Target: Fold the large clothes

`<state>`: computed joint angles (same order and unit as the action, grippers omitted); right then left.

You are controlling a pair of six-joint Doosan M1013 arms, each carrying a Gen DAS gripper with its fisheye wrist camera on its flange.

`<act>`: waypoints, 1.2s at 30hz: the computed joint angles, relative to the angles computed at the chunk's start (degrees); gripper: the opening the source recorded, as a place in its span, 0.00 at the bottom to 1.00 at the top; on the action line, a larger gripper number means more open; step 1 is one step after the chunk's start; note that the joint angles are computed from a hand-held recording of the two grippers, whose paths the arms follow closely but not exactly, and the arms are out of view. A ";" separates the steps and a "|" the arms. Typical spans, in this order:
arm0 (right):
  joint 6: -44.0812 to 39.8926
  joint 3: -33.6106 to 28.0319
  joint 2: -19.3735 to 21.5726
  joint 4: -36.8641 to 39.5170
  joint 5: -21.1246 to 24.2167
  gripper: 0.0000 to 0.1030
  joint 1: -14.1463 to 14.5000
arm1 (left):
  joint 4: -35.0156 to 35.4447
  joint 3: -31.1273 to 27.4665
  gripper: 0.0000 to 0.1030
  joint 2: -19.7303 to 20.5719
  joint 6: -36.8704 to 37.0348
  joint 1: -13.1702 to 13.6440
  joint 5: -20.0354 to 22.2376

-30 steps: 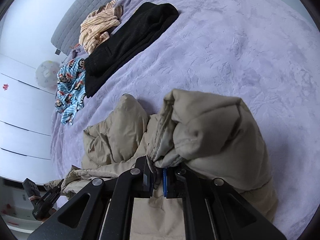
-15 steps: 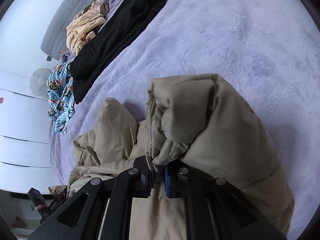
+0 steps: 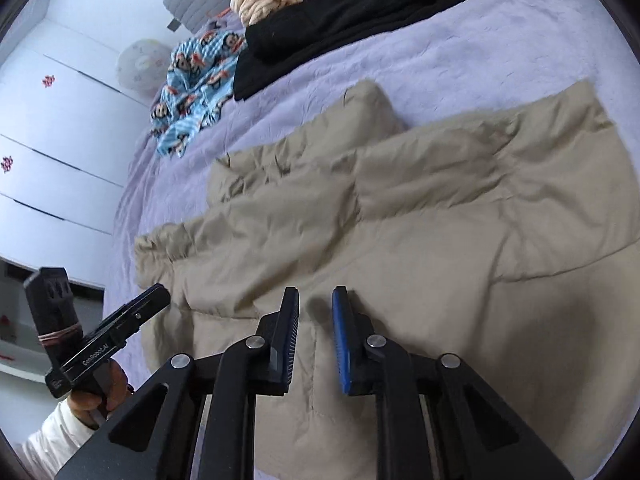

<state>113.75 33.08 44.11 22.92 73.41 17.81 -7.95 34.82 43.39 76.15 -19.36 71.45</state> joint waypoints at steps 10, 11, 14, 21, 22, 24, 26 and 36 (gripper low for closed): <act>1.31 -9.17 6.40 -5.77 3.54 0.02 0.03 | 7.25 -8.23 0.53 5.25 0.05 1.01 2.64; 1.07 -9.22 6.04 -7.46 3.71 0.02 -0.22 | 10.25 -8.16 0.53 5.10 -0.16 1.32 2.49; 2.49 -8.35 4.64 -14.04 5.00 0.02 -1.57 | 13.88 -8.70 0.53 5.73 -4.94 3.66 4.51; 11.34 4.44 -0.24 -13.92 -3.35 0.00 -5.86 | 13.79 -6.52 0.53 6.98 -7.94 5.13 2.69; 11.41 4.87 -0.07 -13.56 -4.14 0.00 -6.00 | 14.00 -7.38 0.53 7.62 -8.03 5.09 2.74; 10.73 4.48 0.66 -14.49 -4.31 0.00 -5.93 | 14.14 -8.23 0.53 8.34 -8.56 5.06 2.76; 10.59 4.10 1.09 -15.17 -4.24 0.00 -5.91 | 13.95 -9.94 0.53 9.31 -9.14 5.17 3.94; 11.97 -1.58 1.47 -19.17 1.84 0.04 -4.04 | 18.05 -5.09 0.53 3.00 -8.68 4.66 4.69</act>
<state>125.73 31.51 45.58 3.76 75.25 13.77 10.09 29.73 46.38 67.47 -14.70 76.14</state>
